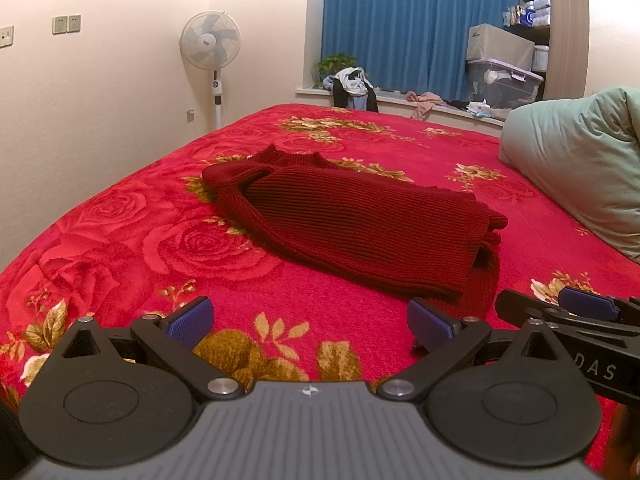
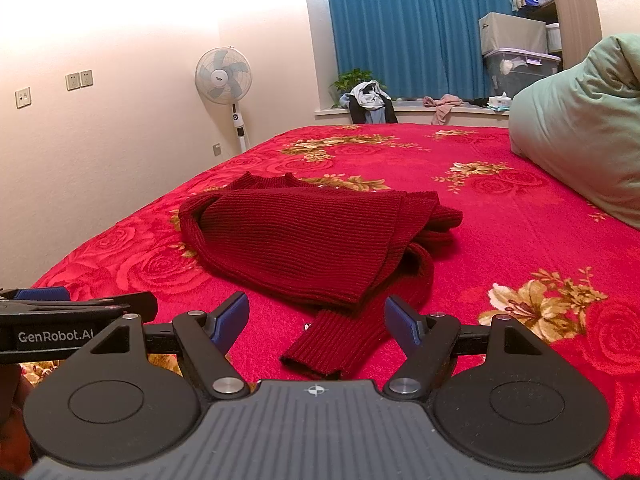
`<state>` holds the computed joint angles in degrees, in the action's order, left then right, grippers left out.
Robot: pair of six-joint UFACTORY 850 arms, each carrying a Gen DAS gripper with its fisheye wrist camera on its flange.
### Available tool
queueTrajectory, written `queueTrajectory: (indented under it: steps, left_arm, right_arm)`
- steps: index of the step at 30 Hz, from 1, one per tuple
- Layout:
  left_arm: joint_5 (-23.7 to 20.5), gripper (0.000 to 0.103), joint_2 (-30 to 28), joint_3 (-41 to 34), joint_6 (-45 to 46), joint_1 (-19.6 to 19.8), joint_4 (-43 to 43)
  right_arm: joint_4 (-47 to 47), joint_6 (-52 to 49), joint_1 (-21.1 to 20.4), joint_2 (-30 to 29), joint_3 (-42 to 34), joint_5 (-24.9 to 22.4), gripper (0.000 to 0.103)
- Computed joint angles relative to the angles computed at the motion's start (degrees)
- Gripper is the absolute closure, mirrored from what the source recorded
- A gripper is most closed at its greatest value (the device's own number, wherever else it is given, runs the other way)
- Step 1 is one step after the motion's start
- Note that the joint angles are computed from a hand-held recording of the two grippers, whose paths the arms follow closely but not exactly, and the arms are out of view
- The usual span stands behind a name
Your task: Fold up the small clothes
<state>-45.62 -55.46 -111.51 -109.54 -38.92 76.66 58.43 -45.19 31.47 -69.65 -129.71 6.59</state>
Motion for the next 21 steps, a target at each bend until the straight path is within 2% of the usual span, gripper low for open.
queueTrajectory:
  steps: [21]
  left_arm:
    - [0.2,0.0,0.75,1.22,-0.54,0.12,0.33]
  right_arm:
    - [0.97,-0.95,0.02,-0.08,-0.17,-0.05,0.027]
